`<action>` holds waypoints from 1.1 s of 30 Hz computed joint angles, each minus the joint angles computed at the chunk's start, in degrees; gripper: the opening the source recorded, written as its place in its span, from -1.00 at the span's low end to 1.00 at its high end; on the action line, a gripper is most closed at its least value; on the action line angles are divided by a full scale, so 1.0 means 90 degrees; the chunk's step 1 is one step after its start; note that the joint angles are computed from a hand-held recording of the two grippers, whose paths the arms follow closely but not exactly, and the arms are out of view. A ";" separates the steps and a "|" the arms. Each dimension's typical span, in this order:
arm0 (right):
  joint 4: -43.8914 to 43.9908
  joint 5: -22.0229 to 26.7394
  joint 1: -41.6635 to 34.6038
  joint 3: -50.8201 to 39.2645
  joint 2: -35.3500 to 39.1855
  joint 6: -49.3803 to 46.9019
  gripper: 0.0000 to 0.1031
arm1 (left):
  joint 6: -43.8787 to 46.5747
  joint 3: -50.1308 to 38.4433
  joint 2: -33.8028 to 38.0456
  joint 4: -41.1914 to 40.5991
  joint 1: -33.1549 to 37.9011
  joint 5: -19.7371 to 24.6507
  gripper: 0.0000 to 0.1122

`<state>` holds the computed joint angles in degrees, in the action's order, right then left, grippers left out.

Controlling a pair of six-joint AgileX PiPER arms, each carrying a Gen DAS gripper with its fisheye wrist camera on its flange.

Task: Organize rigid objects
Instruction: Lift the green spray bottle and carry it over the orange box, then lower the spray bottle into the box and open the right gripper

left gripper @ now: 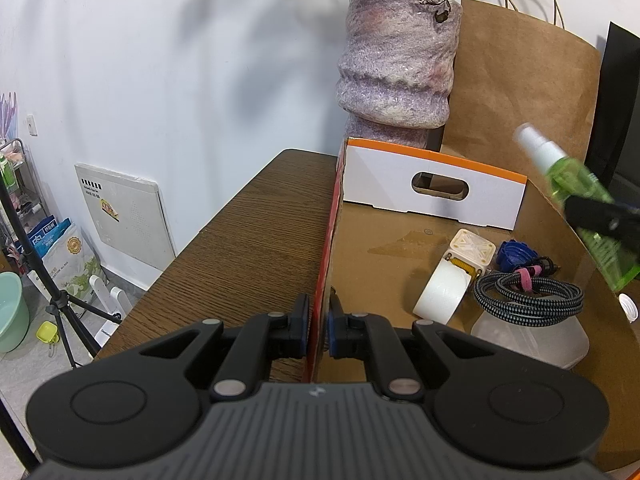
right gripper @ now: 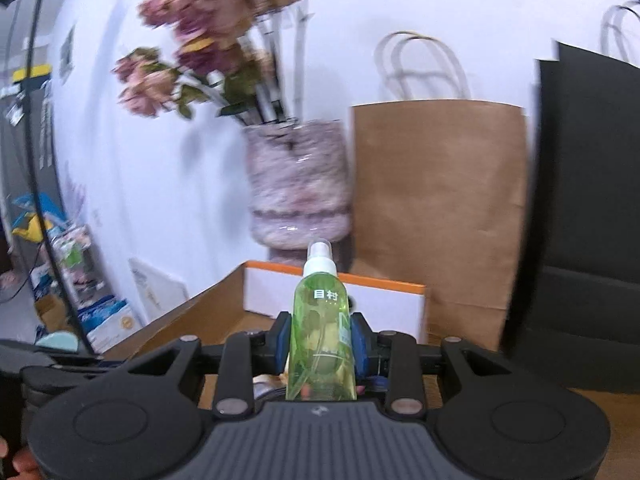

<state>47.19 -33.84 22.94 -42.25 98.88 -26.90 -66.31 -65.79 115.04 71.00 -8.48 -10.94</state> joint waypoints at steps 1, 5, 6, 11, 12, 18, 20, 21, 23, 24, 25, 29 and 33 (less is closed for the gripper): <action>0.0070 0.0090 0.0047 -0.0089 0.0054 -0.0162 -0.42 | -0.0005 -0.0001 0.0001 0.0006 0.0001 -0.0001 -0.83; 0.0323 0.0373 0.0177 -0.0371 0.0294 -0.0691 -0.42 | -0.0013 -0.0001 0.0000 0.0013 0.0001 -0.0001 -0.83; 0.0367 0.0417 0.0200 -0.0420 0.0363 -0.0775 -0.42 | -0.0047 -0.0006 0.0004 0.0047 0.0008 -0.0014 -0.83; 0.0540 0.0520 0.0318 -0.0525 0.0543 -0.1048 -0.42 | -0.0094 -0.0026 0.0013 0.0097 0.0012 -0.0018 -0.83; 0.0505 0.0456 0.0343 -0.0468 0.0525 -0.0985 -0.42 | -0.0087 -0.0022 0.0008 0.0095 0.0009 -0.0015 -0.83; 0.0391 0.0555 0.0265 -0.0433 0.0490 -0.0846 -0.42 | -0.0070 -0.0020 0.0009 0.0074 0.0008 -0.0013 -0.83; 0.0346 0.0591 0.0232 -0.0426 0.0480 -0.0783 -0.42 | -0.0070 -0.0020 0.0009 0.0074 0.0008 -0.0013 -0.83; 0.0324 0.0635 0.0205 -0.0427 0.0475 -0.0749 -0.41 | -0.0070 -0.0020 0.0009 0.0074 0.0008 -0.0013 -0.83; 0.0349 0.0761 0.0139 -0.0490 0.0492 -0.0755 -0.41 | -0.0070 -0.0020 0.0009 0.0074 0.0008 -0.0013 -0.83; 0.0294 0.0768 0.0114 -0.0474 0.0478 -0.0655 -0.39 | -0.0070 -0.0020 0.0009 0.0074 0.0008 -0.0013 -0.83; 0.0240 0.0733 0.0110 -0.0445 0.0471 -0.0542 -0.15 | -0.0070 -0.0020 0.0009 0.0074 0.0008 -0.0013 -0.83; 0.0132 0.0631 0.0080 -0.0362 0.0416 -0.0271 0.60 | -0.0075 -0.0021 0.0008 0.0080 0.0006 -0.0007 -0.83; 0.0335 0.0635 0.0075 -0.0397 0.0437 -0.0412 0.73 | -0.0031 -0.0033 0.0012 0.0040 0.0005 -0.0005 -0.83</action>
<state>50.21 -28.12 23.62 -45.82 102.82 -30.60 -66.59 -66.09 115.15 71.37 -8.44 -10.99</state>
